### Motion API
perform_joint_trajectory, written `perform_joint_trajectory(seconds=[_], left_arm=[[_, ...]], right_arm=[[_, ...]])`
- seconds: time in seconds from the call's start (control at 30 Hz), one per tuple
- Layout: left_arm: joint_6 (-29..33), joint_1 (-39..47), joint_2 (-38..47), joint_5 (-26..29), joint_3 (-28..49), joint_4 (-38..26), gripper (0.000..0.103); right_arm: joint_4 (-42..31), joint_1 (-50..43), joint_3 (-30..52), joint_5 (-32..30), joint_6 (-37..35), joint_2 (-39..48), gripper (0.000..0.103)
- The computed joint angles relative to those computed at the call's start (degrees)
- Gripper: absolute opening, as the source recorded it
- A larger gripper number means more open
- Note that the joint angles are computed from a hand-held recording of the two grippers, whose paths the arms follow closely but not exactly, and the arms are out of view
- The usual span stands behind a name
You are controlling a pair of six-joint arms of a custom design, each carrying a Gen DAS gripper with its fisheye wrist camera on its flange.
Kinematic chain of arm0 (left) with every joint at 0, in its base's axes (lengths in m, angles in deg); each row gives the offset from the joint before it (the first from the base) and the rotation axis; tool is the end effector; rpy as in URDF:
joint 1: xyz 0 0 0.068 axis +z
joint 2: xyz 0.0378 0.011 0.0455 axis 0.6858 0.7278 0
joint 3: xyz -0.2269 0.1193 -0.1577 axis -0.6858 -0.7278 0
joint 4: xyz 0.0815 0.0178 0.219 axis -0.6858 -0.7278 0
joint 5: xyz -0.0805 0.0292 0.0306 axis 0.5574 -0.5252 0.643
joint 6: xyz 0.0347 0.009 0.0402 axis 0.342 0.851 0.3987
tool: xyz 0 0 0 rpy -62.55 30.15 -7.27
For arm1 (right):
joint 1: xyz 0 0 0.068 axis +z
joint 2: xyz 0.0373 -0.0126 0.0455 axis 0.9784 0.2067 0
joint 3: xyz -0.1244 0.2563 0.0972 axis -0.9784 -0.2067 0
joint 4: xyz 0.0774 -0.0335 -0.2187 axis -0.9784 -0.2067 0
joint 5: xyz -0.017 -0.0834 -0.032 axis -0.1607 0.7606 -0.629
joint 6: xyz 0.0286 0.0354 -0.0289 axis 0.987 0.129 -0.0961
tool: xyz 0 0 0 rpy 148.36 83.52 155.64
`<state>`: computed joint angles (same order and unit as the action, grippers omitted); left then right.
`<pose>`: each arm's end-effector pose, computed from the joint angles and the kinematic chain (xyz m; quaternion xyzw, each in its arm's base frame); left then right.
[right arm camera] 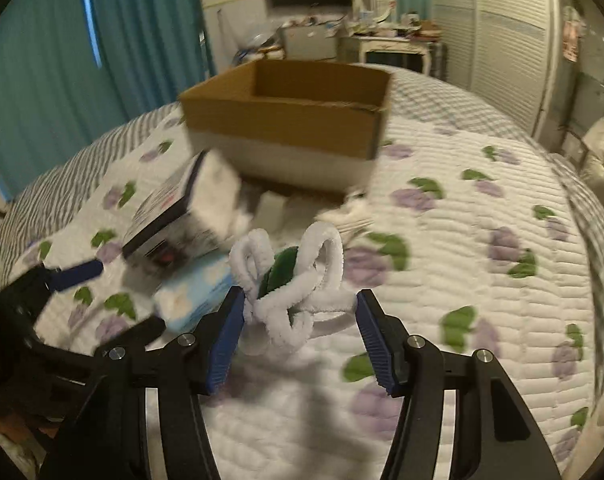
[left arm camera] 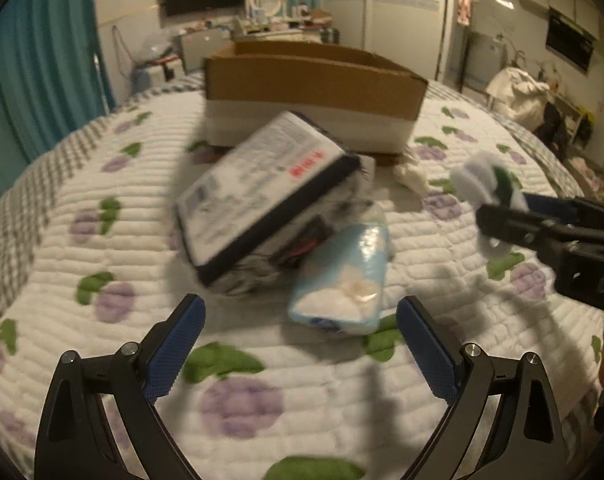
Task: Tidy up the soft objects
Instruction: 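Grasp the blue tissue packet with the left tool while the right tool grasps the pipe-cleaner toy, then carry both items over the box and release them inside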
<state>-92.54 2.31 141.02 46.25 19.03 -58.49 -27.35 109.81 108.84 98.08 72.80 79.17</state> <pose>0.2638 -0.2191 0.1517 0.1763 0.9196 -0.0676 0.3446 0.2479 0.1425 0.1561 -0.0047 0.9287 0.0586 0.3661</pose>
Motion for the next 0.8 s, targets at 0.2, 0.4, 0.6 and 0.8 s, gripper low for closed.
perform_joint_trajectory(seconds=[0.2, 0.4, 0.6, 0.8], left_arm=[[-1.0, 0.4, 5.9, 5.4, 6.3, -3.5, 0.070], [-0.6, 0.0, 6.6, 6.9, 7.7, -4.7, 0.051], [0.4, -2.0, 3.2, 5.4, 5.3, -4.8, 0.049], [-0.4, -4.3, -4.1, 3.0, 2.4, -6.1, 0.049]], right_arm=[[3.6, -3.1, -1.7, -3.0, -0.4, 2.0, 0.057], [5.2, -4.3, -3.0, -4.1, -0.5, 2.6, 0.057], [4.0, -2.8, -4.3, -2.1, 0.5, -0.7, 0.057], [-1.1, 0.8, -4.3, 2.2, 1.9, -7.4, 0.057]])
